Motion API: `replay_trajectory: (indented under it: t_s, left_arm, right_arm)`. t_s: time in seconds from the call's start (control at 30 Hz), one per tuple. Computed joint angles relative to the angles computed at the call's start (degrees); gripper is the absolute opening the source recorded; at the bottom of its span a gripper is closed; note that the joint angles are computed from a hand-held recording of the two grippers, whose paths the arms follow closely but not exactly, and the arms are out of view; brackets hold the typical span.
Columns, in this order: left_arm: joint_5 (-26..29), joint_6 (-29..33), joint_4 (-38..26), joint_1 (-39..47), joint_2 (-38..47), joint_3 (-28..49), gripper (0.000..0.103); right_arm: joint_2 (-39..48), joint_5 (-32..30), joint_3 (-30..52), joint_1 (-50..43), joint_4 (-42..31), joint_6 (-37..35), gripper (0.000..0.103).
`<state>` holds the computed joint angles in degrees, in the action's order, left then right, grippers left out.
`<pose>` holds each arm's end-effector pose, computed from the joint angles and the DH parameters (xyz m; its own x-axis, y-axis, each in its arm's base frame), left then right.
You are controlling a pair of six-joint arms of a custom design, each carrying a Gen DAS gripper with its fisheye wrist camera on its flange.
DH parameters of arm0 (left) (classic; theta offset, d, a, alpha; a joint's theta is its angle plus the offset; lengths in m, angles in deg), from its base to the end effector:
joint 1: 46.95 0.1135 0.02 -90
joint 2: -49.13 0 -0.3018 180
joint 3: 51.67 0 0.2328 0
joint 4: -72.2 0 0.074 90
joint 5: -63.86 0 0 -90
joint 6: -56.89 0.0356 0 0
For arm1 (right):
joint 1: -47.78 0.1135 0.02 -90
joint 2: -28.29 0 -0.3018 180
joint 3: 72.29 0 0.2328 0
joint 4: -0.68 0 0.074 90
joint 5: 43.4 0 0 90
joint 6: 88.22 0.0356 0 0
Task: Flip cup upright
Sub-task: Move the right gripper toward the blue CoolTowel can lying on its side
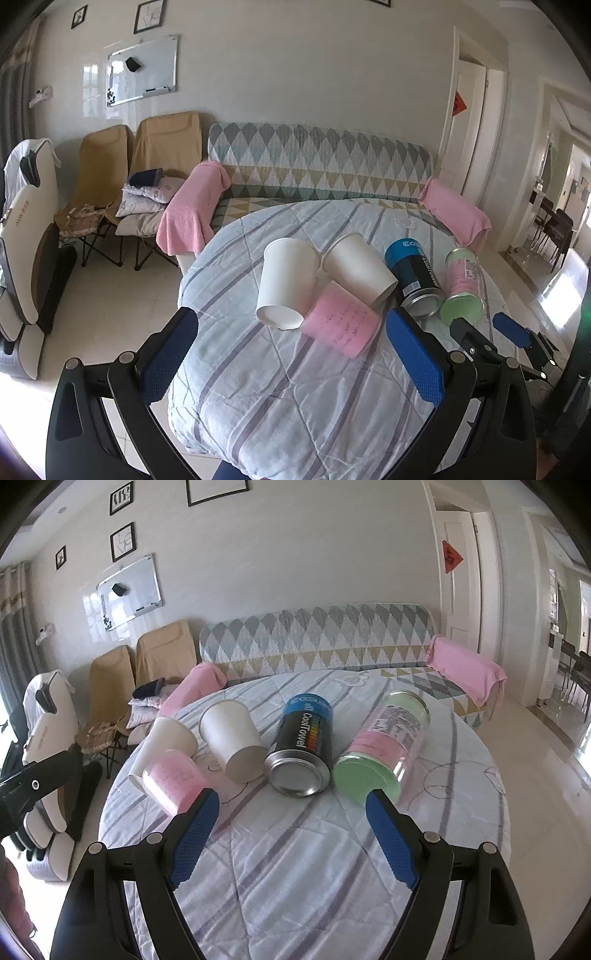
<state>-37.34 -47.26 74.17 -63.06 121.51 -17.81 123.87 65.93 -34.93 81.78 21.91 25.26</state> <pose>0.1924 -0.0484 0.1913 -0.5847 -0.0807 -0.8072 -0.0213 0.9962 -0.0842 0.2204 0.1344 0.1512 -0.5804 0.0620 -0.8120 -0.0842 0.9872 0.1356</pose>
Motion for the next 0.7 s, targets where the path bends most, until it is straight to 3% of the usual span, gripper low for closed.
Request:
replay_trajectory:
  t_s: [0.13, 0.4, 0.7]
  left_arm:
    - [1.0, 0.3, 1.8, -0.6, 2.5, 0.4, 0.103]
    - [2.1, 1.7, 5.6, -1.6, 8.8, 2.3, 0.103]
    - [3.2, 2.0, 8.1, 0.3, 13.3, 3.9, 0.103]
  right_arm:
    - [1.1, 3.3, 0.5, -0.9, 0.3, 2.0, 0.083]
    - [4.2, 1.5, 2.4, -7.5, -1.5, 7.7, 0.083]
    - [6.3, -1.6, 7.6, -6.6, -1.4, 1.4, 0.083]
